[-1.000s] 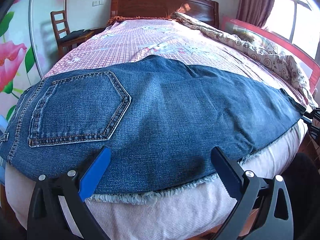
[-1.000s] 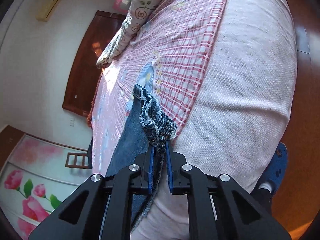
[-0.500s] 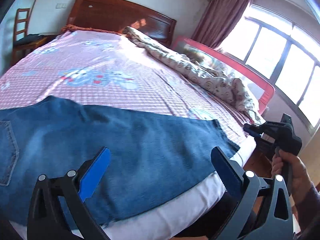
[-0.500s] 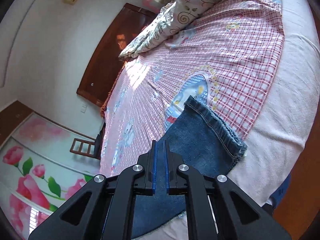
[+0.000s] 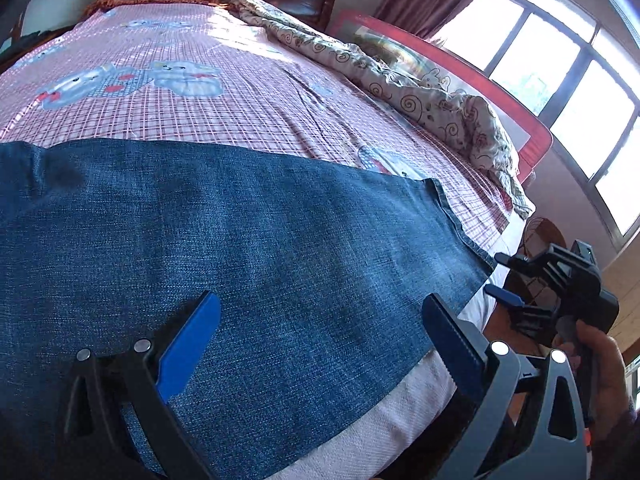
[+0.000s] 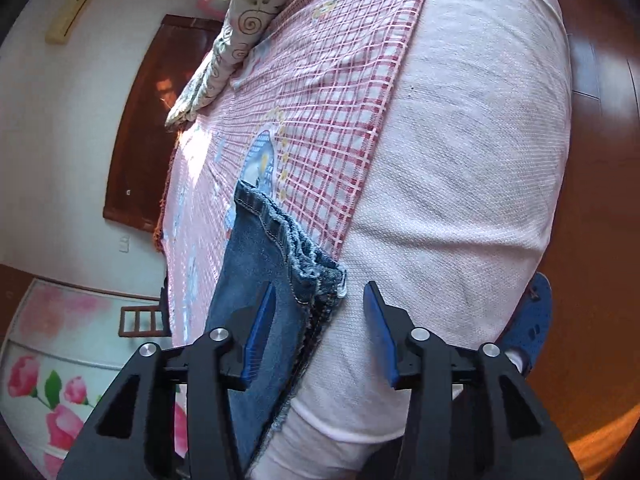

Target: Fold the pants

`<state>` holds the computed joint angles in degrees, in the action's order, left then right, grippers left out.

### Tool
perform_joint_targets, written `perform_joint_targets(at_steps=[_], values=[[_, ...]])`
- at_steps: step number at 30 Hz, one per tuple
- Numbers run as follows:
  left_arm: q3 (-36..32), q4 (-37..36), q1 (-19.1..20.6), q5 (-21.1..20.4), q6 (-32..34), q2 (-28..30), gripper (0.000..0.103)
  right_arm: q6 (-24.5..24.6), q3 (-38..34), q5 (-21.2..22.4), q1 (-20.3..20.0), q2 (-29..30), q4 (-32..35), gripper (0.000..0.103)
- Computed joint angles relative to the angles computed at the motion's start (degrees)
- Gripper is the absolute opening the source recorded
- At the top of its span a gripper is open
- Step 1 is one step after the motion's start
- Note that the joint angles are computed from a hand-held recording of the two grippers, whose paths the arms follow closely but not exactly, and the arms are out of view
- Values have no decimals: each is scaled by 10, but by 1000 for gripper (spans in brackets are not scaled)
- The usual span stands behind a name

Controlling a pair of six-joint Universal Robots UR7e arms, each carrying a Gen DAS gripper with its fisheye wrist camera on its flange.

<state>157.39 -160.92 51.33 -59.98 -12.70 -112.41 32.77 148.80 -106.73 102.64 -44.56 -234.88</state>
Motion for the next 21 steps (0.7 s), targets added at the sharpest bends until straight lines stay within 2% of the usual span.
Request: perform_joint_targets(at_steps=[2,6,9,10,11,14,15,16,19,21], values=[[1,-6,-5,9,5,10,100,-4,-2,-3,2,2,2,46],[6,-26,-5,14,5,16,100,-13,-9,27,-8,14,-6,46],[5,-29,-2,11,7,18,100,-11,-31,-13,17,9,40,48],[4,-30,1,7,6,17,100,-9,-32,-8,14,14,32,54],[3,-33,5,2,5,17,100,-3,-33,-4,12,21,18,55],[4,-41,10,-3,3,18,100,-4,-42,-30,26,20,38,54],[5,-43,9,-1,3,20,100,-8,-43,-33,27,22,35,49],[6,-43,8,0,4,21,100,-20,-39,-22,20,26,19,14],[3,-40,10,-4,10,21,100,-2,-18,67,-30,65,-72,12],[1,-36,12,-7,14,21,100,-3,-14,83,-32,77,-108,11]])
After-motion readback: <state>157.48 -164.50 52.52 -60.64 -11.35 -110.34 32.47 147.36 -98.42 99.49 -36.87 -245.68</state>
